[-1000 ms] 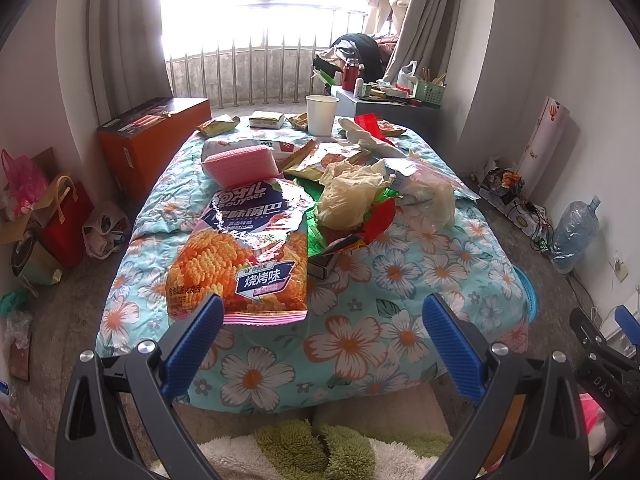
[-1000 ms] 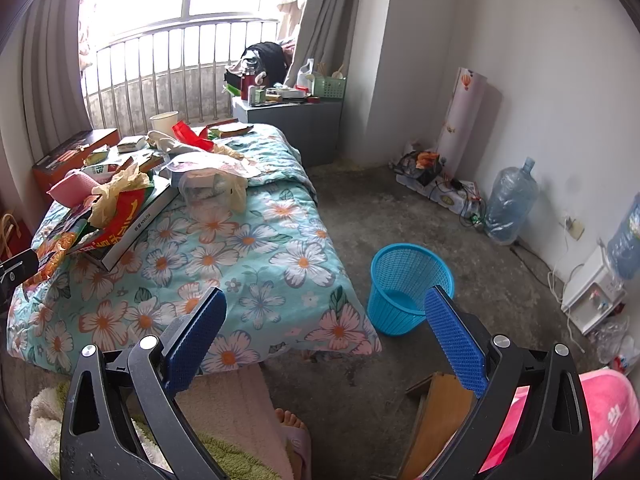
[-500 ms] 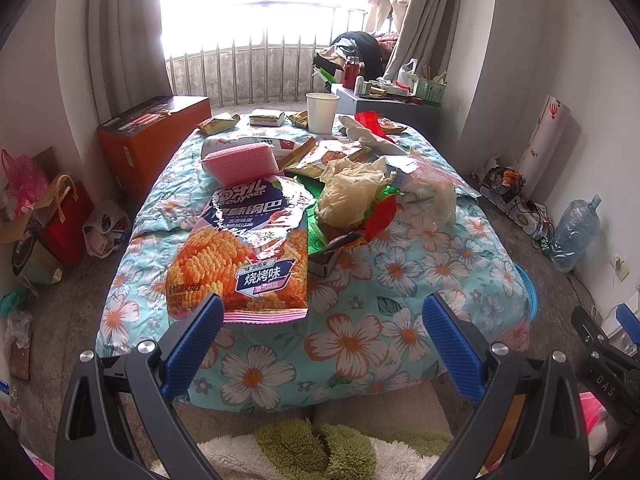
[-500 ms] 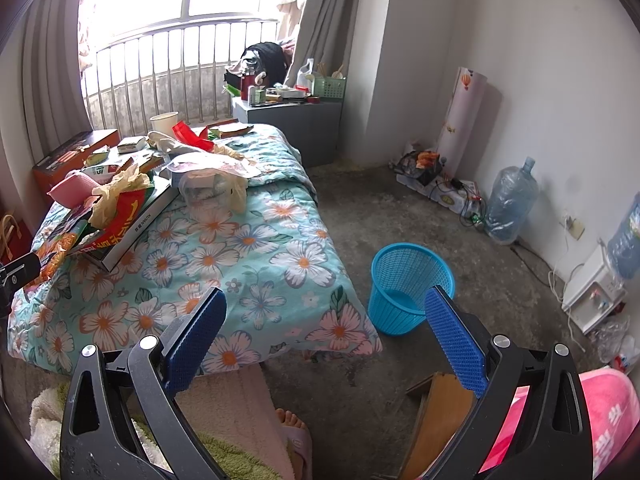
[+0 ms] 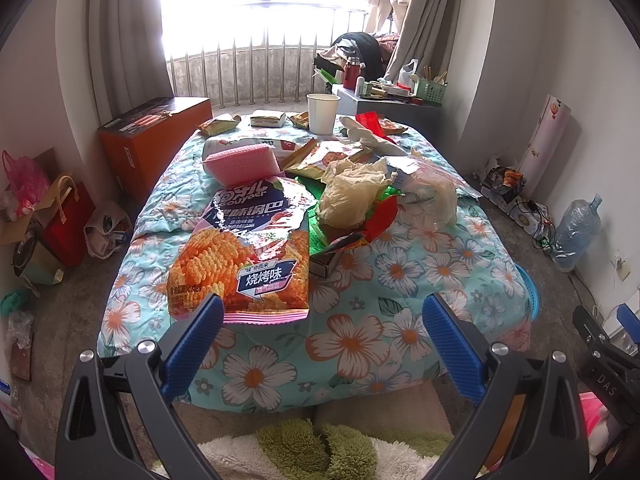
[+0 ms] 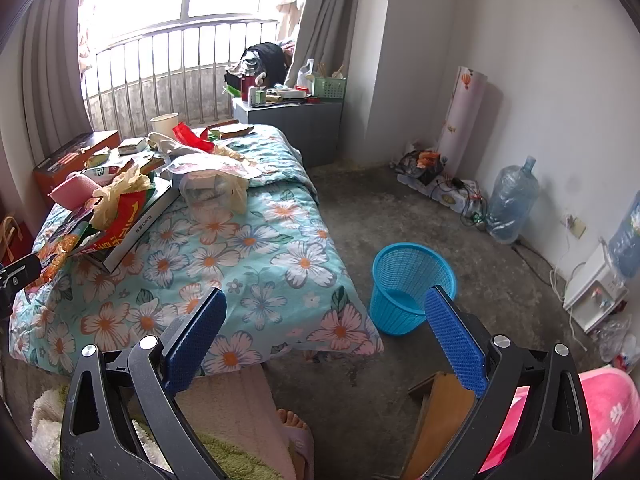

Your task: Collect trash

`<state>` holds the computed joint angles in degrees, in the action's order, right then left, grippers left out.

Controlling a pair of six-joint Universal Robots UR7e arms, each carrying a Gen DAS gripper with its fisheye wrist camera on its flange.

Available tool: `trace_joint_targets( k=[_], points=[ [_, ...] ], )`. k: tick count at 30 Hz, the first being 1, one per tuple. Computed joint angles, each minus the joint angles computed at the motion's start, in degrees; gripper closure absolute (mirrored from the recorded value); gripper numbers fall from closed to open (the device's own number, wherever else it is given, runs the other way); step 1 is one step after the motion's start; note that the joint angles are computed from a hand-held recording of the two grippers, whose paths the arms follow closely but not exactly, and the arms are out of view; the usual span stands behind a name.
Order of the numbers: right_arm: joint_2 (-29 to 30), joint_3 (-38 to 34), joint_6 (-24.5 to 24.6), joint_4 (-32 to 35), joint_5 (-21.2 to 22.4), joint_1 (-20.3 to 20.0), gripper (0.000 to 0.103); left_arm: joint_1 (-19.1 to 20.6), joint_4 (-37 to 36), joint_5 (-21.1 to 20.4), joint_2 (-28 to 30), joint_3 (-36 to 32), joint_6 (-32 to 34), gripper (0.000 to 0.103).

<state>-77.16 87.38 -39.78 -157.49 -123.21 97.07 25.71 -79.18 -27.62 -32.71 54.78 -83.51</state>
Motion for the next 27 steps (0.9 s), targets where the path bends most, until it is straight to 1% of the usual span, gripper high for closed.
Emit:
trace_joint_targets(
  k=[10,12,22,27],
  points=[
    [0.01,0.01,0.32,0.15,0.01,0.13,0.008,0.0,0.19,0.03,0.05,-0.1,-0.1,0.006],
    [-0.02,0.03,0.3,0.19,-0.01,0.12,0.008,-0.06,-0.78,0.1,-0.29,1.31,-0.25,0.006],
    [1.22,-1.34,1.48,1.03,-1.29,1.7,0.008,-0.05,-0.82,0.04,-0.35,1.51,-0.28,0.006],
    [0.63,-1.21,1.49,1.57,-0.98,1.43,0.008,-0.07,-0.92,-0.01,-0.51,1.78,-0.24,0.006]
  ],
)
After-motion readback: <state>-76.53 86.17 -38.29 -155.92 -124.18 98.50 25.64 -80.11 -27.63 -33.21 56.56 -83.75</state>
